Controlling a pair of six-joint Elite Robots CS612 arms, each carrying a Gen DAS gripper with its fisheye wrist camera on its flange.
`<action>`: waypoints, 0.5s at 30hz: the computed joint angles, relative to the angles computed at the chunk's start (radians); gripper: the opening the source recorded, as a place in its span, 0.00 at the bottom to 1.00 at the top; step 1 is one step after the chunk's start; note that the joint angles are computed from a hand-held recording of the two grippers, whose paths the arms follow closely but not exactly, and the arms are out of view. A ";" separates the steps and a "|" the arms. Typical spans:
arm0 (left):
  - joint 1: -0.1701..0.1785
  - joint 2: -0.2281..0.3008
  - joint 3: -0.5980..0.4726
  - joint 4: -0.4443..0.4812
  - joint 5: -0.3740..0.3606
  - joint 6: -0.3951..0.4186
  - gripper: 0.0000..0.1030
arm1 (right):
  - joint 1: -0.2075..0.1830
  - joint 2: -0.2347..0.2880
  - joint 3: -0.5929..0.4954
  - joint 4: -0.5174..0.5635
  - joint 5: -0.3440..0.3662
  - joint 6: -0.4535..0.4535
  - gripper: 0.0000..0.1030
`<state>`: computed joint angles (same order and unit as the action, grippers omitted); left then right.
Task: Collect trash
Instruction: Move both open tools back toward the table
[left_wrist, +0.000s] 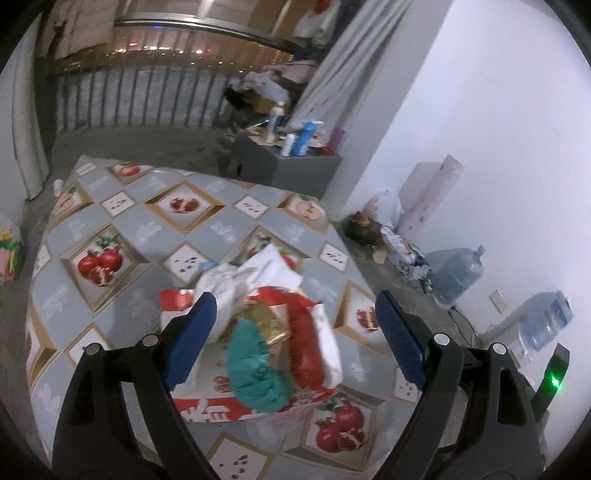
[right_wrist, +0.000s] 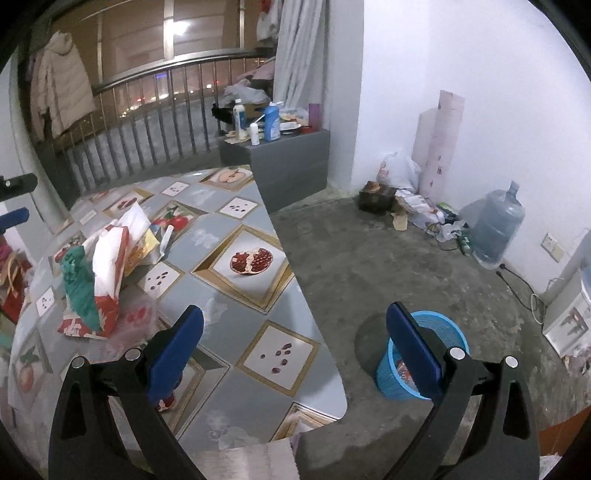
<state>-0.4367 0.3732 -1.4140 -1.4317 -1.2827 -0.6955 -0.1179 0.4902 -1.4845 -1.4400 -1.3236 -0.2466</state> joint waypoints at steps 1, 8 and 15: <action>0.001 0.003 -0.007 0.008 0.005 -0.009 0.81 | -0.001 0.001 -0.002 0.001 0.001 0.000 0.93; 0.000 0.020 -0.033 0.025 0.027 -0.037 0.81 | -0.006 -0.003 0.003 0.003 0.015 0.019 0.93; 0.000 0.027 -0.042 0.040 0.030 -0.065 0.81 | -0.009 -0.004 0.007 0.001 0.021 0.024 0.93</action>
<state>-0.4369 0.4002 -1.4561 -1.3916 -1.2527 -0.7604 -0.1267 0.4858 -1.4771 -1.4388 -1.3030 -0.2221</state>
